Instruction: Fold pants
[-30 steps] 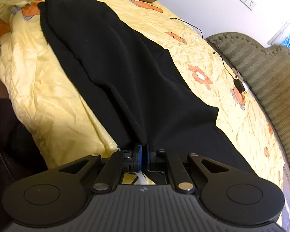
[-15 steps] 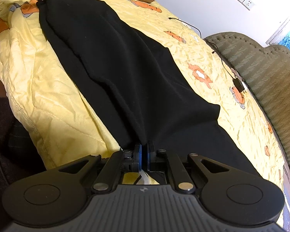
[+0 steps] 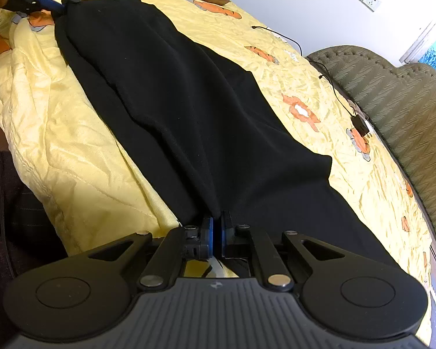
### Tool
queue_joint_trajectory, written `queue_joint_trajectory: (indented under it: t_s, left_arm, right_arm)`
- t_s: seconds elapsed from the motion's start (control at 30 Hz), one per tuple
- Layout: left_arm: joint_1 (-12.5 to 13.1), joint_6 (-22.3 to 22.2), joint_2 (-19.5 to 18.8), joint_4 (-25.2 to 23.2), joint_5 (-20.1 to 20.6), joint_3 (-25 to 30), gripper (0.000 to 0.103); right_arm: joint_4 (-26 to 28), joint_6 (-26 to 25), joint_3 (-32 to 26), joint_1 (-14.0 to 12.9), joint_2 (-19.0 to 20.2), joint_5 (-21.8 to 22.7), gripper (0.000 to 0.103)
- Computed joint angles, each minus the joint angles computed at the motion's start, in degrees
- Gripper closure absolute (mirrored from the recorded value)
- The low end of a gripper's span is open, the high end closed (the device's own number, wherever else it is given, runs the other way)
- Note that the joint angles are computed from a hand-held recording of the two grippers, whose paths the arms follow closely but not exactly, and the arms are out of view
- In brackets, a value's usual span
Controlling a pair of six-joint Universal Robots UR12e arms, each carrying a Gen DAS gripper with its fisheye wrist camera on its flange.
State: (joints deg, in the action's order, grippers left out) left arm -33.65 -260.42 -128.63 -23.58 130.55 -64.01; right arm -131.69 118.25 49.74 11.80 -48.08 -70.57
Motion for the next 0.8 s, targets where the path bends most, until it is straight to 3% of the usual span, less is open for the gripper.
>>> queue_joint_trajectory:
  t_s: [0.1, 0.13, 0.17, 0.3, 0.4, 0.43, 0.5, 0.57, 0.67, 0.8]
  left_arm:
    - [0.29, -0.93, -0.43, 1.05, 0.4, 0.33, 0.076]
    - [0.19, -1.54, -0.45, 0.75, 1.04, 0.52, 0.082]
    - [-0.01, -1.66, -0.5, -0.42, 2.01, 0.87, 0.089]
    - [-0.88, -0.84, -0.43, -8.18, 4.43, 3.15, 0.093]
    - [-1.33, 0.63, -0.85, -8.2, 6.01, 3.85, 0.093]
    - [-1.22, 0.54, -0.85, -8.97, 5.93, 3.87, 0.093]
    - [-0.63, -3.72, -0.04, -11.2, 3.08, 2.59, 0.093]
    - [-0.76, -4.77, 0.3, -5.21, 3.17, 0.03, 0.092]
    - [-0.63, -5.61, 1.0, -0.52, 1.9, -2.33, 0.092]
    - [-0.91, -2.3, 1.73, -8.21, 1.82, -0.41, 0.087]
  right_arm:
    - [-0.23, 0.67, 0.18, -0.08, -0.06, 0.18, 0.098]
    - [-0.52, 0.85, 0.33, -0.11, -0.11, 0.31, 0.098]
    - [-0.78, 1.05, 0.49, -0.17, -0.18, 0.53, 0.098]
    - [-1.35, 1.85, 0.77, -0.4, -0.47, 1.61, 0.098]
    - [-1.68, 2.28, 0.9, -0.63, -0.75, 2.44, 0.098]
    - [-0.91, 2.06, 0.59, -0.59, -0.61, 2.14, 0.098]
    - [-0.16, 1.28, 0.61, -0.47, -0.37, 1.4, 0.098]
    - [-3.39, -0.51, 2.67, -0.35, -0.97, 1.02, 0.098]
    - [-2.61, 0.65, 2.14, -0.5, -0.74, 1.58, 0.098]
    - [-3.37, 0.38, 2.5, -0.76, -0.76, 2.62, 0.098]
